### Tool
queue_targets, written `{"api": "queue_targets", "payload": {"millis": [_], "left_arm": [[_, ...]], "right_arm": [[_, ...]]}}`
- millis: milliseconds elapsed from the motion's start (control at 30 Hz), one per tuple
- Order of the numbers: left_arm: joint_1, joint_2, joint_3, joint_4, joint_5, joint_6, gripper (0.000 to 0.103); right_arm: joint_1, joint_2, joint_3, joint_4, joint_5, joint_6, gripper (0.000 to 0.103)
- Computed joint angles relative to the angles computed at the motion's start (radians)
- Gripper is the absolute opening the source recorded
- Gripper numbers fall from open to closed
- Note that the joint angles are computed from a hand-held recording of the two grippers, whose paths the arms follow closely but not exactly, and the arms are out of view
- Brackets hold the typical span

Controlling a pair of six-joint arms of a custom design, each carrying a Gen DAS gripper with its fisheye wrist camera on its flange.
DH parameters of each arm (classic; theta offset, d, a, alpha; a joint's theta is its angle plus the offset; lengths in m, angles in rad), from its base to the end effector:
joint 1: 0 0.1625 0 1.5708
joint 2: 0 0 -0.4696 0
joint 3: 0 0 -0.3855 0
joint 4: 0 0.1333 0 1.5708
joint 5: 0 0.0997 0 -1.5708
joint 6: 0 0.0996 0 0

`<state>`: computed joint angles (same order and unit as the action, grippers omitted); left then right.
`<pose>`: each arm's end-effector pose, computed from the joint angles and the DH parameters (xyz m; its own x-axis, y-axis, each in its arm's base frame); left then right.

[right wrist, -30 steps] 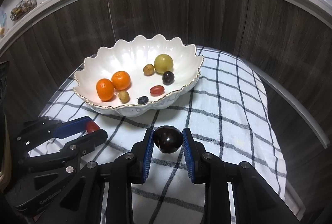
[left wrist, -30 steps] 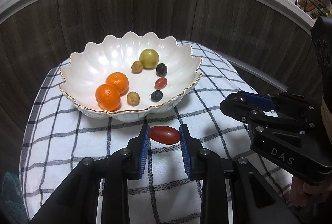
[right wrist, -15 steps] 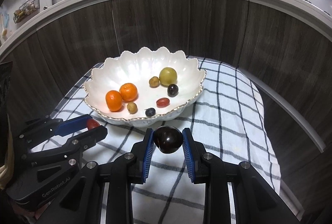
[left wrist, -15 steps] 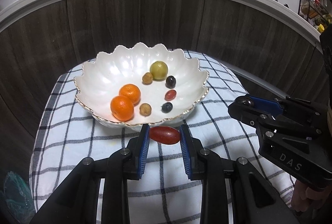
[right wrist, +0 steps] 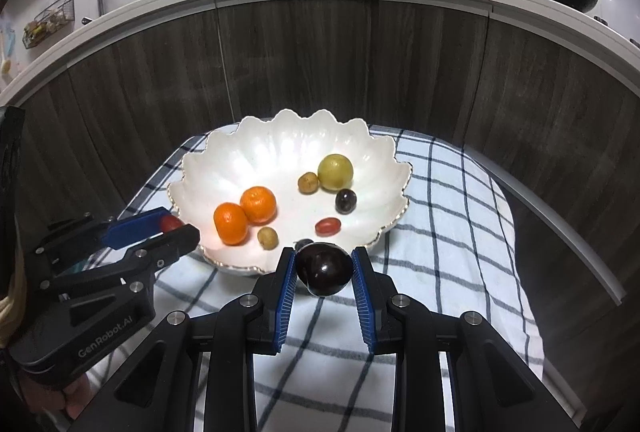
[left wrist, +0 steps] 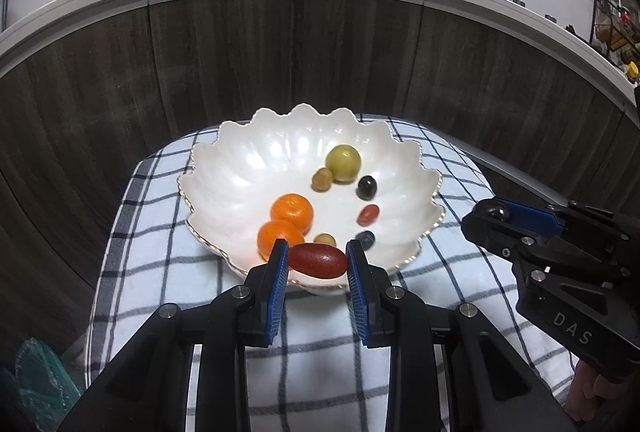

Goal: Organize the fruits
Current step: 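Carry the red tomato and dark plum with both grippers over the bowl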

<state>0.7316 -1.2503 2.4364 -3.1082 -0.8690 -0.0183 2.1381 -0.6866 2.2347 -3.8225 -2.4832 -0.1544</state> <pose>-0.1749 -0.4225 0.2138 -0.6882 0.4083 -0.5998 0.6862 0.6348 -0.3552 0.3079 -0.3817 0.0928 -0.7186 0.0027 0.6955 -0.5265 0.6512 -0.5465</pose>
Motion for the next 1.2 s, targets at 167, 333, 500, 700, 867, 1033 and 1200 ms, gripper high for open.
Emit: {"api": "queue_targets", "payload": {"millis": [167, 333, 500, 700, 867, 1033, 1200], "left_arm": [[0.029, 0.012, -0.033, -0.003, -0.002, 0.032, 0.029], [0.052, 0.019, -0.065, -0.001, -0.003, 0.054, 0.029], [0.077, 0.032, -0.099, -0.002, -0.005, 0.078, 0.029], [0.109, 0.054, -0.137, -0.006, -0.015, 0.108, 0.029], [0.134, 0.075, -0.167, -0.008, -0.025, 0.12, 0.029], [0.156, 0.094, -0.196, -0.003, -0.032, 0.133, 0.029], [0.174, 0.113, -0.223, 0.004, -0.037, 0.146, 0.029]], "right_arm": [[-0.004, -0.001, -0.033, 0.03, -0.002, 0.008, 0.029], [-0.006, 0.003, -0.059, 0.048, -0.003, 0.002, 0.029], [-0.016, 0.008, -0.094, 0.086, -0.007, 0.018, 0.029], [-0.033, 0.014, -0.133, 0.117, -0.007, 0.028, 0.029], [-0.051, 0.016, -0.154, 0.142, -0.008, 0.038, 0.029], [-0.065, 0.019, -0.168, 0.161, -0.013, 0.048, 0.029], [-0.082, 0.023, -0.181, 0.178, -0.01, 0.056, 0.029]]}}
